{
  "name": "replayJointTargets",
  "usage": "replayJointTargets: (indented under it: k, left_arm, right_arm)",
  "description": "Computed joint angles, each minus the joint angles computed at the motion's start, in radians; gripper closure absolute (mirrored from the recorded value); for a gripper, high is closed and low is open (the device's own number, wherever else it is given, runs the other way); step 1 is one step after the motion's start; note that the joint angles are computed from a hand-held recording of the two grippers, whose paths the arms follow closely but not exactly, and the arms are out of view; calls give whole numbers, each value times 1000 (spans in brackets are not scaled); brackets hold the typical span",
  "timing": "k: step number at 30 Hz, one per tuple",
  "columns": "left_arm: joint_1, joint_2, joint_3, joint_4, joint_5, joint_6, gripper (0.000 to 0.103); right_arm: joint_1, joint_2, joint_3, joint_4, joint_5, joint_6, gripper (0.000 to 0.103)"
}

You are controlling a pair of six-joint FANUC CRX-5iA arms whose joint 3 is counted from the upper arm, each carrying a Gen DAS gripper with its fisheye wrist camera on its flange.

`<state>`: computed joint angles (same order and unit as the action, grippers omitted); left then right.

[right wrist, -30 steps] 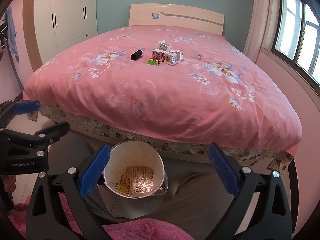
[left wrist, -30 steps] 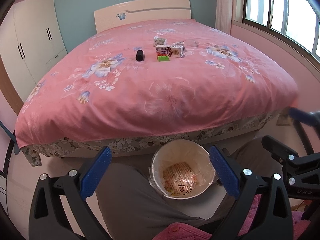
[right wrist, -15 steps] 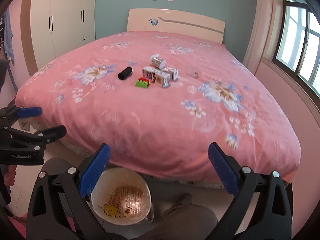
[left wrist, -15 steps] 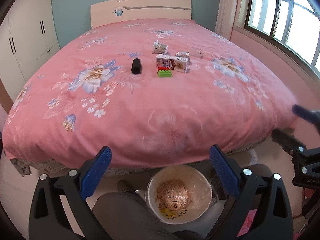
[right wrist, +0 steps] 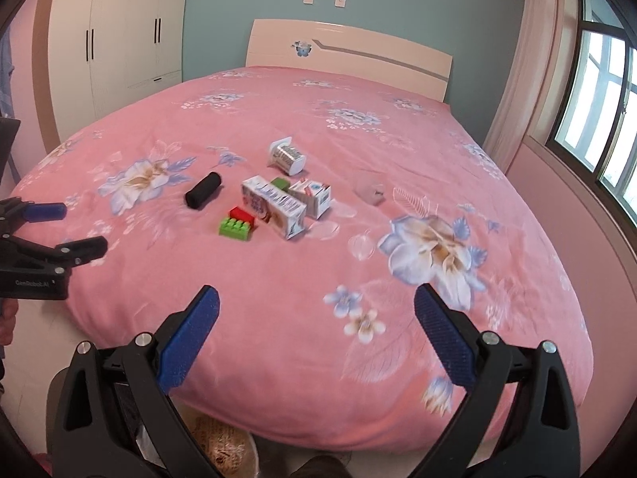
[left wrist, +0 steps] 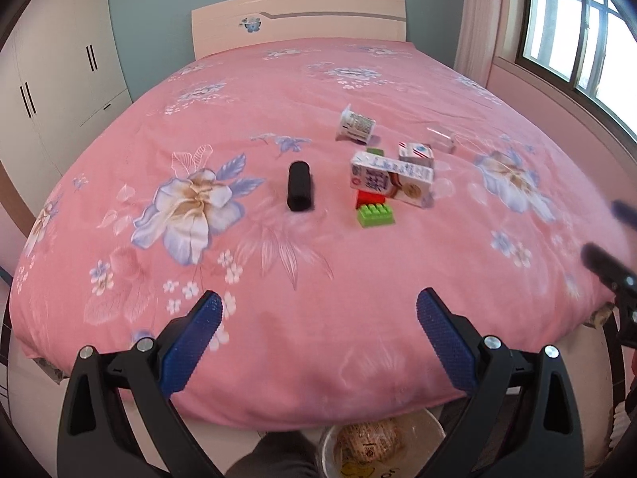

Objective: Collect trash
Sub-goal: 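Grasp the black cylinder with the left tool while the right tool grasps the clear cup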

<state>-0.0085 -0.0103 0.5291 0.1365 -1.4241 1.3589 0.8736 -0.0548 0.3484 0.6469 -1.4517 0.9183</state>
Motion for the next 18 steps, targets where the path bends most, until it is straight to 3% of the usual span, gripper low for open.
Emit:
replayJointTargets:
  k: [10,18]
  left_arm:
    - [-48,238,245,-69,-10,78,4]
    - [-59,462,504,-88,-95,137,4]
  right_arm:
    - [-203,203,165,-15,93,167,7]
    - [-333,425,368,-31,132,311,7]
